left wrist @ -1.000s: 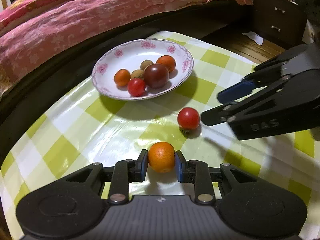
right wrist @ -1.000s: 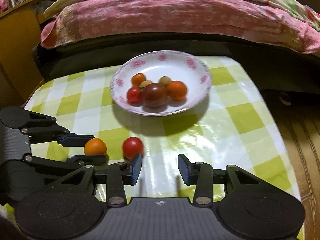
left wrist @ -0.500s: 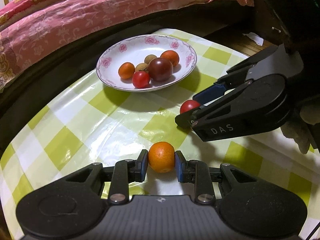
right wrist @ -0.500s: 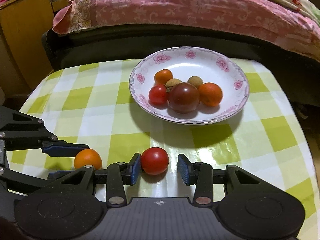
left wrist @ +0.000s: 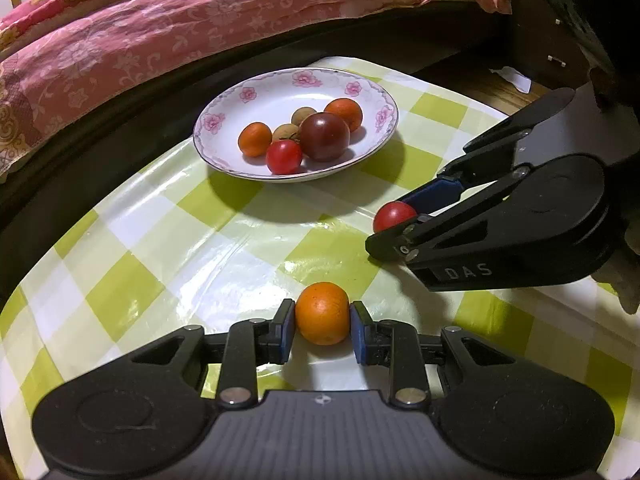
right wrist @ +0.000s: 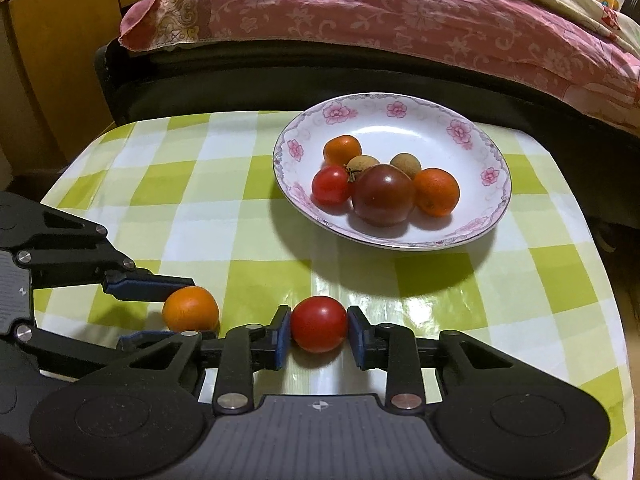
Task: Organize fruits
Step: 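Carry the tangerine and red tomato over the white plate with both tools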
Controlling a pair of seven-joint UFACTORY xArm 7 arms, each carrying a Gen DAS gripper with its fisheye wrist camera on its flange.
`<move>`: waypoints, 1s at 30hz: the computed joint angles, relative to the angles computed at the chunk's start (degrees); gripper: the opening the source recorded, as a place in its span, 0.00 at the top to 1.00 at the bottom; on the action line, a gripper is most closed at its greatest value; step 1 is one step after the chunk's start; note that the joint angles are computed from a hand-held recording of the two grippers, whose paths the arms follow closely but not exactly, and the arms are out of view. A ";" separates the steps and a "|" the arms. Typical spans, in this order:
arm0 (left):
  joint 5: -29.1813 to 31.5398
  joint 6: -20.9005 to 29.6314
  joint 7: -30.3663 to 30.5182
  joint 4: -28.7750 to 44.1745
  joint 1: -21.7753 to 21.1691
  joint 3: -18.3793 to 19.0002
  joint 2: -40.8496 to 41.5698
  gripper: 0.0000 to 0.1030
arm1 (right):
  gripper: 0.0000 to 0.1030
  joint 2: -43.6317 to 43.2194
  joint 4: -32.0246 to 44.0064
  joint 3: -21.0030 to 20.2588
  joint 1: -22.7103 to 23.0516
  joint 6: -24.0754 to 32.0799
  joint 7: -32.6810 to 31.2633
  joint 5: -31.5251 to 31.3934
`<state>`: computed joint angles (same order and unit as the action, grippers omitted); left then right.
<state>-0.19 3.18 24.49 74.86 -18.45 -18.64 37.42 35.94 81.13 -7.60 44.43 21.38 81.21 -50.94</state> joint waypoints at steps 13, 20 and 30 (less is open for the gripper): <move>-1.69 1.73 2.62 -1.78 2.40 -3.02 -1.57 0.65 | 0.75 -3.44 -3.63 1.37 0.16 0.51 -0.38 0.60; -1.89 1.25 2.28 -1.80 0.82 -1.68 -2.17 0.65 | 0.75 -4.15 -4.58 3.45 -0.52 2.06 -1.21 2.14; -1.52 2.48 1.80 -1.14 -0.90 -0.57 -2.12 0.65 | 0.75 -4.63 -5.01 4.31 -0.31 3.84 -0.75 2.93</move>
